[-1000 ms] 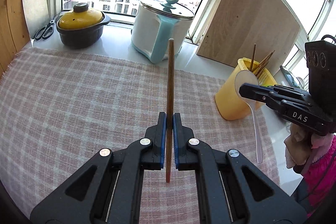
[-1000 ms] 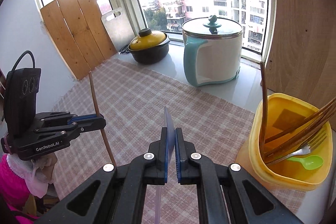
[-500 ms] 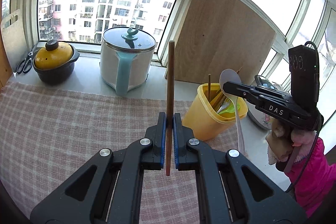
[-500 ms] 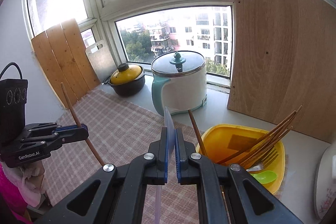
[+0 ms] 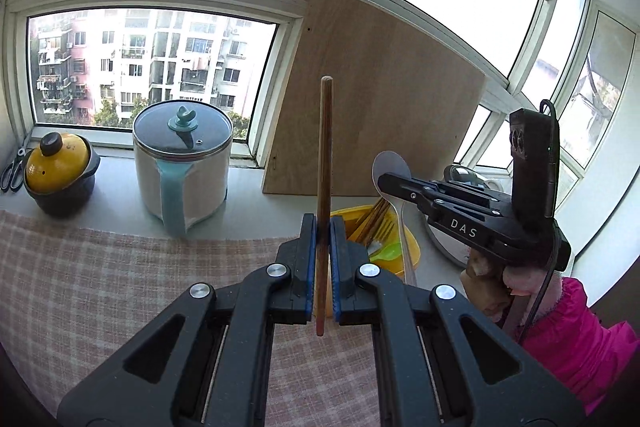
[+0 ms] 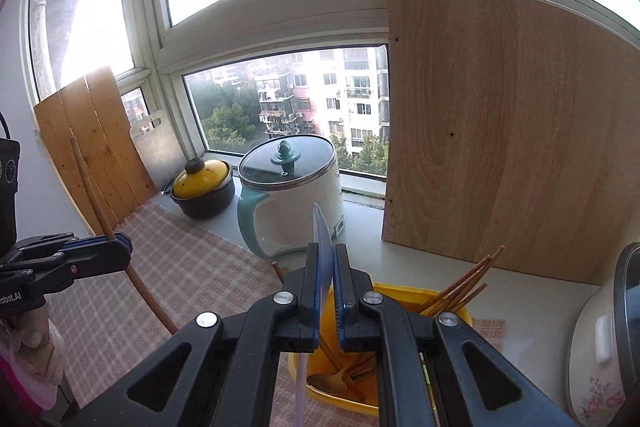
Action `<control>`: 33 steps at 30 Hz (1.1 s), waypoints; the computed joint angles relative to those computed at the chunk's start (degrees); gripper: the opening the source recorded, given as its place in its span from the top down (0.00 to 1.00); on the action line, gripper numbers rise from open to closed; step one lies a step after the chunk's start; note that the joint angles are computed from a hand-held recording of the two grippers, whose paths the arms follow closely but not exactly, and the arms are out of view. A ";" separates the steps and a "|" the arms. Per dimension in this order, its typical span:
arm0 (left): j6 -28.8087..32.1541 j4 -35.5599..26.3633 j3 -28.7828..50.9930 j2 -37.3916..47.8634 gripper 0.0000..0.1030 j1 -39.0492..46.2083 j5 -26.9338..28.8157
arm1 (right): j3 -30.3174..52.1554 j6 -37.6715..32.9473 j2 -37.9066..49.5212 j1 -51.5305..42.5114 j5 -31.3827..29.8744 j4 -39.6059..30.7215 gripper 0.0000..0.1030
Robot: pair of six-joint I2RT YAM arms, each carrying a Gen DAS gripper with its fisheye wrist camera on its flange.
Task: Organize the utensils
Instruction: 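Lift and carry the chopstick and clear spoon over the yellow container with both grippers, then open left gripper to drop the chopstick in the container while right drops the spoon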
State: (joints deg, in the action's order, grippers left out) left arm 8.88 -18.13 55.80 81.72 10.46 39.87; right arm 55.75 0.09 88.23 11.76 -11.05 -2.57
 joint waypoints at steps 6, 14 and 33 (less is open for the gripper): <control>-2.82 2.00 2.24 0.94 0.96 -3.23 -1.34 | 1.64 -1.06 0.96 -1.19 2.64 0.80 0.97; -5.14 4.32 5.47 3.74 0.96 -8.39 -3.89 | 3.93 -2.16 3.92 -2.65 5.05 1.72 0.97; -5.98 6.76 8.30 12.43 0.96 -14.60 -9.58 | 6.66 -0.01 13.66 -4.56 5.26 5.37 0.97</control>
